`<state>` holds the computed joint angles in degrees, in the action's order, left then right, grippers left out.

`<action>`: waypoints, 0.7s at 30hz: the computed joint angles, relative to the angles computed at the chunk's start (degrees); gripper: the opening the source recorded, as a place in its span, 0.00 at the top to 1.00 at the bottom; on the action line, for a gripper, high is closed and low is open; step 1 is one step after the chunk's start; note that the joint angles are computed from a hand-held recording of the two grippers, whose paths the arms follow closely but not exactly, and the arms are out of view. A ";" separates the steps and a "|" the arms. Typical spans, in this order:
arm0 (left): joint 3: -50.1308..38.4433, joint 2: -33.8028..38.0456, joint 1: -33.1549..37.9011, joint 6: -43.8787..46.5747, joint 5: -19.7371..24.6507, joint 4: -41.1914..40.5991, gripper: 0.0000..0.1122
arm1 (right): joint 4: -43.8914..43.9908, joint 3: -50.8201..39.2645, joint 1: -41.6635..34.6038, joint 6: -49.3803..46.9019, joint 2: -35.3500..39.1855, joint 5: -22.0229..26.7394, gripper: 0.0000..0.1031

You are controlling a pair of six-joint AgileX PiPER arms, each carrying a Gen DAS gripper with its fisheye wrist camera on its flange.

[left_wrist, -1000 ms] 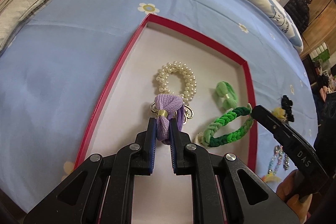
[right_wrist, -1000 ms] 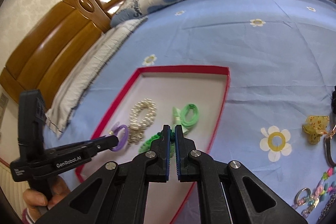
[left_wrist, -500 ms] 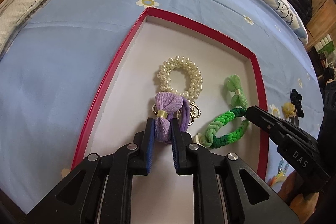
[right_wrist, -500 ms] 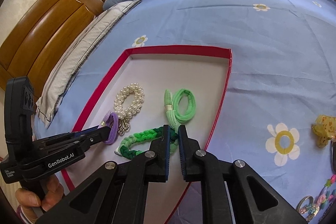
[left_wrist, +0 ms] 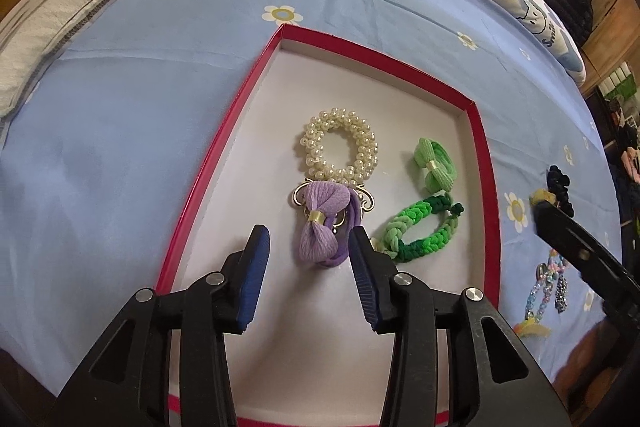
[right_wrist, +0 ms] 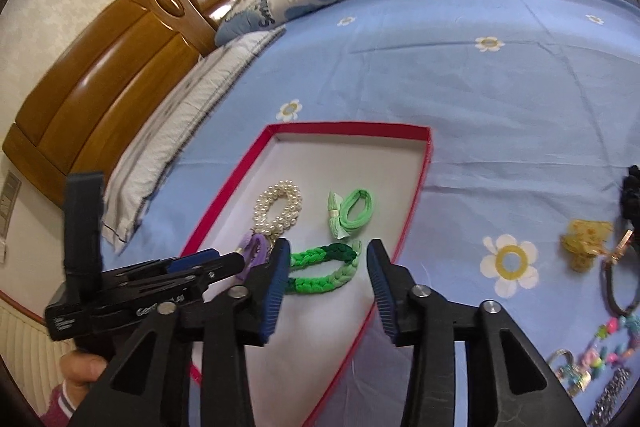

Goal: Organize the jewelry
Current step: 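Carry both items into the tray and open both tools, then move both tools back toward the clear comb and silver chain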

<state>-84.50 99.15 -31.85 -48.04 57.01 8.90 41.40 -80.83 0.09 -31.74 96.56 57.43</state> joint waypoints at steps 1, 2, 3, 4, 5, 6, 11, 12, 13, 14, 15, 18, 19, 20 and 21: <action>-0.13 -0.12 -0.18 -0.13 0.22 0.11 0.65 | 0.21 0.49 -0.74 -0.16 -0.90 0.63 0.56; -0.15 -0.37 -0.42 -0.37 0.34 0.24 0.65 | 0.59 1.03 -1.59 -0.58 -1.71 1.20 0.56; -0.06 -0.88 -0.84 -0.73 0.36 0.36 0.65 | 0.93 1.71 -2.57 -1.12 -2.65 1.78 0.55; -0.08 -1.10 -1.11 -0.90 0.38 0.55 0.65 | 1.23 2.58 -3.84 -1.92 -3.72 2.50 0.53; -0.21 -1.46 -1.75 -1.35 0.60 1.02 0.65 | 1.21 3.32 -4.87 -2.37 -4.60 2.99 0.51; -0.48 -1.60 -2.21 -1.69 0.88 1.30 0.65 | 0.99 3.98 -5.97 -2.52 -5.42 3.57 0.49; -2.23 -2.24 -4.74 -2.76 1.86 1.61 0.65 | 0.31 7.17 -11.94 -4.32 -8.77 6.02 0.41; -2.93 -2.17 -5.63 -3.10 2.26 1.89 0.64 | -0.34 7.53 -12.96 -4.36 -9.19 6.47 0.40; -3.53 -2.02 -6.21 -3.32 2.59 2.08 0.62 | -1.11 7.92 -14.18 -4.29 -9.55 6.97 0.37; -4.19 -1.84 -7.02 -3.69 2.91 2.40 0.60 | -1.74 8.29 -15.15 -4.11 -9.88 7.31 0.35; -4.95 -1.51 -7.74 -3.95 3.22 2.62 0.59 | -2.41 8.66 -16.18 -3.92 -10.21 7.62 0.34; -7.27 -0.38 -9.88 -4.11 4.02 2.62 0.59 | -3.59 9.62 -19.74 -4.53 -11.20 8.91 0.32; -7.96 0.02 -10.42 -3.96 4.25 2.53 0.59 | -4.38 9.96 -20.58 -4.54 -11.66 8.79 0.30; -8.41 0.33 -10.91 -3.79 4.33 2.46 0.59 | -5.93 10.40 -21.18 -3.90 -12.35 8.20 0.26; -9.12 0.76 -11.56 -3.42 4.52 2.30 0.59 | -7.53 10.61 -21.69 -3.10 -12.80 7.72 0.24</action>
<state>-93.63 99.92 -43.41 -51.46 61.53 11.20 33.87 -70.23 -21.60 -34.84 83.76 65.15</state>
